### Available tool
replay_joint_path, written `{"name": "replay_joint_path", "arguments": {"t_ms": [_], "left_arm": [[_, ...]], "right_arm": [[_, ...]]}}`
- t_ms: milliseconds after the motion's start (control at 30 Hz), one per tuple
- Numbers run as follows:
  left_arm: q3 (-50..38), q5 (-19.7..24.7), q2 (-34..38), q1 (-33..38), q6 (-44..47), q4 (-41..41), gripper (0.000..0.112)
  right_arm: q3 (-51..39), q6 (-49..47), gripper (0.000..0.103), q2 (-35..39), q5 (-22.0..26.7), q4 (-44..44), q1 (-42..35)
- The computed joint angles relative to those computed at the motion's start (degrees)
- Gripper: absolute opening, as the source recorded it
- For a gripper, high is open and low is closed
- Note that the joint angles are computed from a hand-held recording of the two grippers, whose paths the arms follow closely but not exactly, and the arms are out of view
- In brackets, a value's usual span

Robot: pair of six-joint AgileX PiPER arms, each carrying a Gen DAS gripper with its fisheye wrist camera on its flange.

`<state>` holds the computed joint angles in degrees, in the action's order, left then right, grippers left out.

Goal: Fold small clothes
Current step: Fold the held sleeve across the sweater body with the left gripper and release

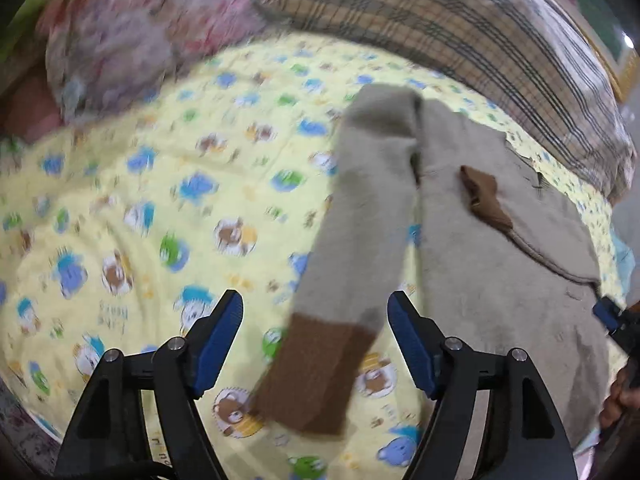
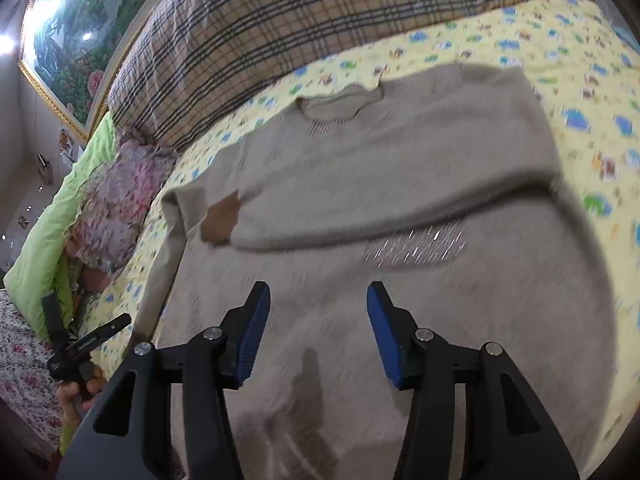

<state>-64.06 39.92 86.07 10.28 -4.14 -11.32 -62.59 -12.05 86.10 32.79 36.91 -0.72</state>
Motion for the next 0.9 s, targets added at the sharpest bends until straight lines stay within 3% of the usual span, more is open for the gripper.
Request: {"name": "replay_joint_path", "arguments": {"t_ms": [167, 333, 400, 433, 467, 567, 767, 900], "left_arm": [[-0.6, 2.9, 3.6, 3.6, 11.7, -12.0, 0.078], [-1.5, 0.4, 6.2, 0.5, 9.5, -8.5, 0.079], [-1.7, -1.0, 6.6, -0.4, 7.4, -6.4, 0.062], [-1.9, -1.1, 6.9, -0.4, 7.9, -6.8, 0.036], [-2.4, -0.3, 7.4, 0.3, 10.1, -9.3, 0.019], [-3.5, -0.1, 7.5, -0.4, 9.1, -8.9, 0.011], [-5.0, -0.2, 1.5, -3.7, 8.7, -10.4, 0.01], [-15.4, 2.7, 2.2, -9.6, 5.4, -9.8, 0.01]], "right_arm": [[2.7, 3.9, 0.052, -1.4, -1.6, -1.6, 3.3], [3.1, 8.0, 0.052, -1.9, -2.3, -4.7, 5.7], [2.8, 10.1, 0.052, -1.7, -2.3, -6.5, 6.3], [2.7, 10.8, 0.052, -1.6, -2.3, -7.1, 6.4], [2.5, 11.9, 0.052, -1.4, -2.4, -8.0, 6.7], [2.3, 13.1, 0.052, -0.9, -2.4, -8.8, 6.7], [3.1, 9.5, 0.052, -1.4, -2.7, -5.8, 5.3], [3.2, 10.9, 0.052, -2.4, -3.0, -8.1, 4.0]]}}
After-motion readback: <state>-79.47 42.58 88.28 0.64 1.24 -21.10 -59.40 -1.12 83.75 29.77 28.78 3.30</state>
